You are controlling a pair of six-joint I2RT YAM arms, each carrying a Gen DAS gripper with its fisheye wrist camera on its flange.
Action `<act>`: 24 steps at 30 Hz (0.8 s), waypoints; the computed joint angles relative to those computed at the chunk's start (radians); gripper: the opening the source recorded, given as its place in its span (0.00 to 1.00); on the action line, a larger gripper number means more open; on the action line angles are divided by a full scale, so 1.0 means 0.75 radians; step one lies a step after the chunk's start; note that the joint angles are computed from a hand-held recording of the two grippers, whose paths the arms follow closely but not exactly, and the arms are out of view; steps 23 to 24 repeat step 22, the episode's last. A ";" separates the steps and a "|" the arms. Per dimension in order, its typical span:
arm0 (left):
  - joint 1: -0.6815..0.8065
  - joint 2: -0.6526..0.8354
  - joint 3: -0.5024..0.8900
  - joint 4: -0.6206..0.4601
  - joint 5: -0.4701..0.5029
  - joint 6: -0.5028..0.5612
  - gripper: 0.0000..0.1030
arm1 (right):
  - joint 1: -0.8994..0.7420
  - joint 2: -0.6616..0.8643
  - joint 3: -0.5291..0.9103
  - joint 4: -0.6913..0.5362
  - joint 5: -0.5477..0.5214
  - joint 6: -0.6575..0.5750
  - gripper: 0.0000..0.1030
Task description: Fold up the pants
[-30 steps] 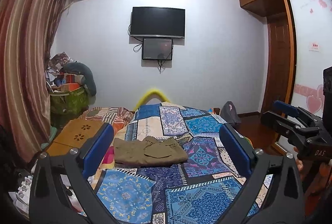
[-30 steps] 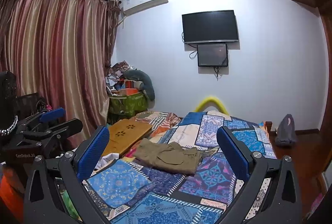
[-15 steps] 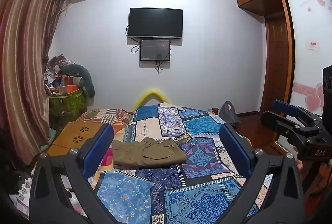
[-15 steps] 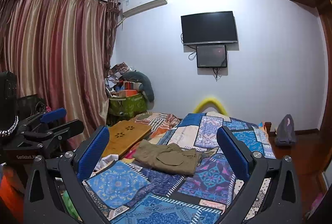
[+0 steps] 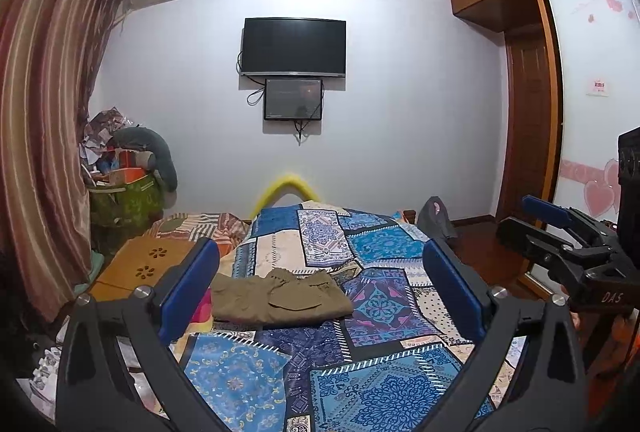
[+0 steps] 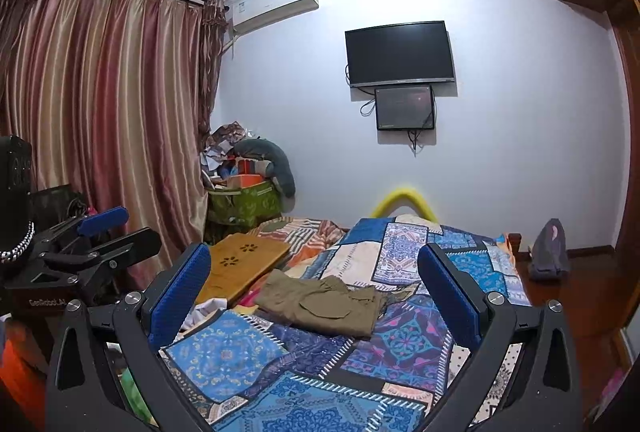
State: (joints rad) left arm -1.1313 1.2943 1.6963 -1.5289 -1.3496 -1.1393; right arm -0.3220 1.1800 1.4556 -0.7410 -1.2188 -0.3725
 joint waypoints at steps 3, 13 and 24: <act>0.003 -0.018 -0.014 0.033 0.018 0.030 1.00 | 0.002 0.000 0.001 0.000 0.000 0.007 1.00; 0.019 -0.043 -0.036 0.076 0.049 0.056 1.00 | 0.008 -0.011 -0.008 0.012 0.009 0.022 1.00; 0.036 -0.063 -0.072 0.145 0.077 0.098 1.00 | 0.015 -0.010 -0.011 0.016 0.024 0.025 1.00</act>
